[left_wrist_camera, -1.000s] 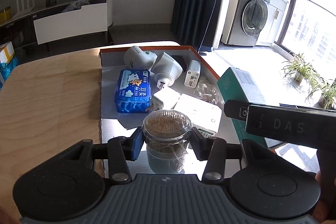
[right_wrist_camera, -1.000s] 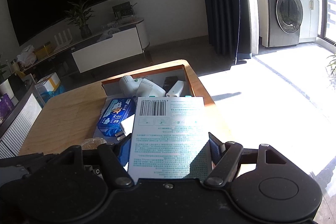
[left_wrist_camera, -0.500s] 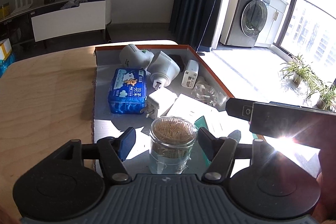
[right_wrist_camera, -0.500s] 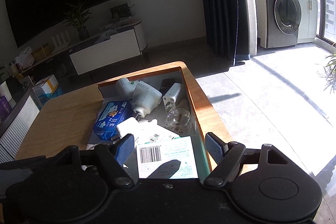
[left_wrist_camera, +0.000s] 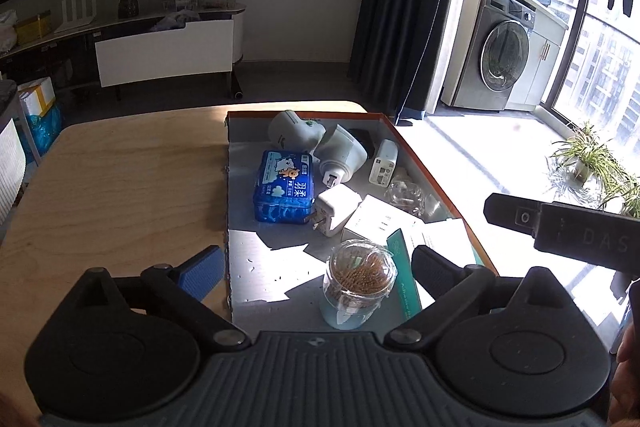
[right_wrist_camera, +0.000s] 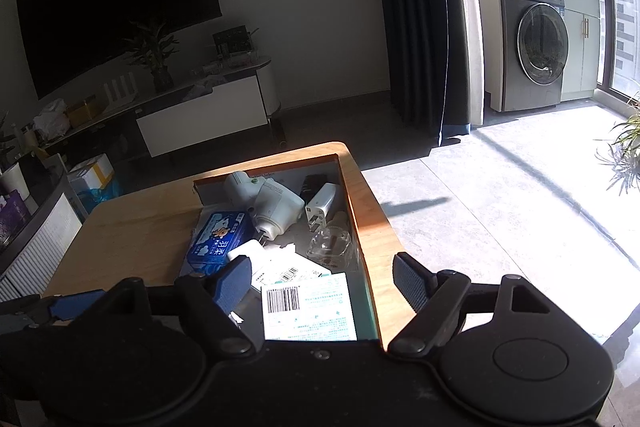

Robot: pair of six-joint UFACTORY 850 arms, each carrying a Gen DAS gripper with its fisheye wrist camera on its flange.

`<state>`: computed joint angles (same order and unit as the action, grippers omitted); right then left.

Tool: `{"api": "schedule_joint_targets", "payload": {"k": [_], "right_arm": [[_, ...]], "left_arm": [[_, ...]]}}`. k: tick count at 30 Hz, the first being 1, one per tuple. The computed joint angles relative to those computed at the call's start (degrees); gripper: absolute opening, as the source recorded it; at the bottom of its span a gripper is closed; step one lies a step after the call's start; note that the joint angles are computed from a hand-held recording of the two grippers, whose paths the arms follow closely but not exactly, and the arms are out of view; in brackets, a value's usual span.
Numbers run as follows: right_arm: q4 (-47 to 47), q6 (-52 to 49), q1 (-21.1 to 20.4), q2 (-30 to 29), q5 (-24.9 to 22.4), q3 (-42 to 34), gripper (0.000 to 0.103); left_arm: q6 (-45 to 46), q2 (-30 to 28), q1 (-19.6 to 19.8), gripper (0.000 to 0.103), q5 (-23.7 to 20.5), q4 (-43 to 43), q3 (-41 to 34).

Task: Organize rigid objects
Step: 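Open the left tool to release the jar while the right tool lowers and releases the teal box, then withdraw both open tools from the box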

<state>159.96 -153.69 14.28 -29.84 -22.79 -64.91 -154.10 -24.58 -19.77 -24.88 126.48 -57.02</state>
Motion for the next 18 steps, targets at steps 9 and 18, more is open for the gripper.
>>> {"api": "schedule_joint_targets", "payload": {"k": [9,18], "right_arm": [[-6.4,3.5,-0.2,3.2,0.0,5.2,0.093],[-9.1,5.4,-0.1,3.2,2.1,5.8,0.096]], "left_arm": [[6.3,1.9,-1.8,0.103,-0.8,-10.6,2.6],[11.2,1.4,-3.3,0.103,-3.2,-16.3,2.5]]}}
